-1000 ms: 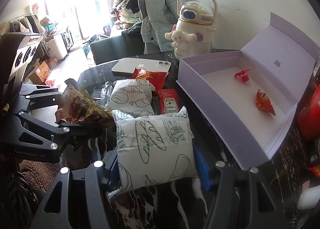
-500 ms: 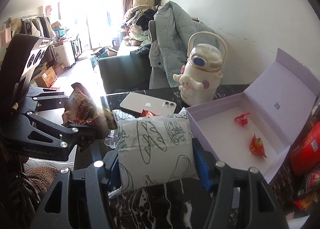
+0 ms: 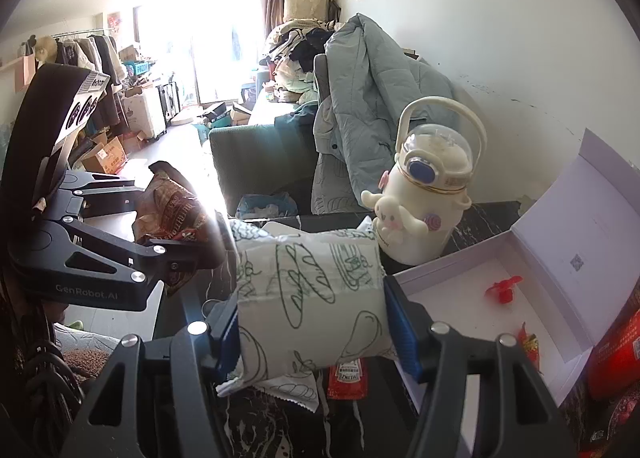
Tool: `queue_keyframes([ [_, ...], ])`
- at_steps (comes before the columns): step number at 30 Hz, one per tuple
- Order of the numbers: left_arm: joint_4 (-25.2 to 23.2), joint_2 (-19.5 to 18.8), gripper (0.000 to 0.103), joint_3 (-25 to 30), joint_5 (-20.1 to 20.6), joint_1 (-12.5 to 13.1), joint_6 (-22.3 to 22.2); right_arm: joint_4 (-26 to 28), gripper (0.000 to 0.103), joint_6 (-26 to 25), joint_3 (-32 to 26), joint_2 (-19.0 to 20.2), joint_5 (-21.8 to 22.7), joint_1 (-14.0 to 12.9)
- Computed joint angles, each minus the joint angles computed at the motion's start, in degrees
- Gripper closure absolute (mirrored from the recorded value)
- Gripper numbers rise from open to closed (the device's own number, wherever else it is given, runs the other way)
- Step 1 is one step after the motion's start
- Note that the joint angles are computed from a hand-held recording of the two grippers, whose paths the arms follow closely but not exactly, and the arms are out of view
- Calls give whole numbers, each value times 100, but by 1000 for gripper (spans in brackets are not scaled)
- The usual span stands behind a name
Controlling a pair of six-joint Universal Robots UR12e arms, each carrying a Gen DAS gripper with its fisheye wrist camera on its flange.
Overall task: Organize objects
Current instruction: 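Carry the gold snack bag and white bag over the lavender box with both tools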
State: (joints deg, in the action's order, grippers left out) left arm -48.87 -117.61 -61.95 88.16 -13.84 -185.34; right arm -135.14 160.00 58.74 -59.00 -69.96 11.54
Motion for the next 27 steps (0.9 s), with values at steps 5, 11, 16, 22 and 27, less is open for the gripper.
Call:
queue_keyframes([
  [5,-66,-221,47,357,-55,17,141,25,42,98,-258,169,37,-50],
  [11,-265,-535,47,840,-109,-1,269,123,43,284,-325,246,20,-153],
  [16,-465,-784,47,1212,-245,-61,463,90,43,475,-293,247,-131,-243],
  [22,-653,-1068,47,1668,-375,-165,734,-10,43,716,-231,215,-291,-335],
  [27,-803,-1281,47,2039,-437,-240,934,-111,43,850,-147,163,-453,-389],
])
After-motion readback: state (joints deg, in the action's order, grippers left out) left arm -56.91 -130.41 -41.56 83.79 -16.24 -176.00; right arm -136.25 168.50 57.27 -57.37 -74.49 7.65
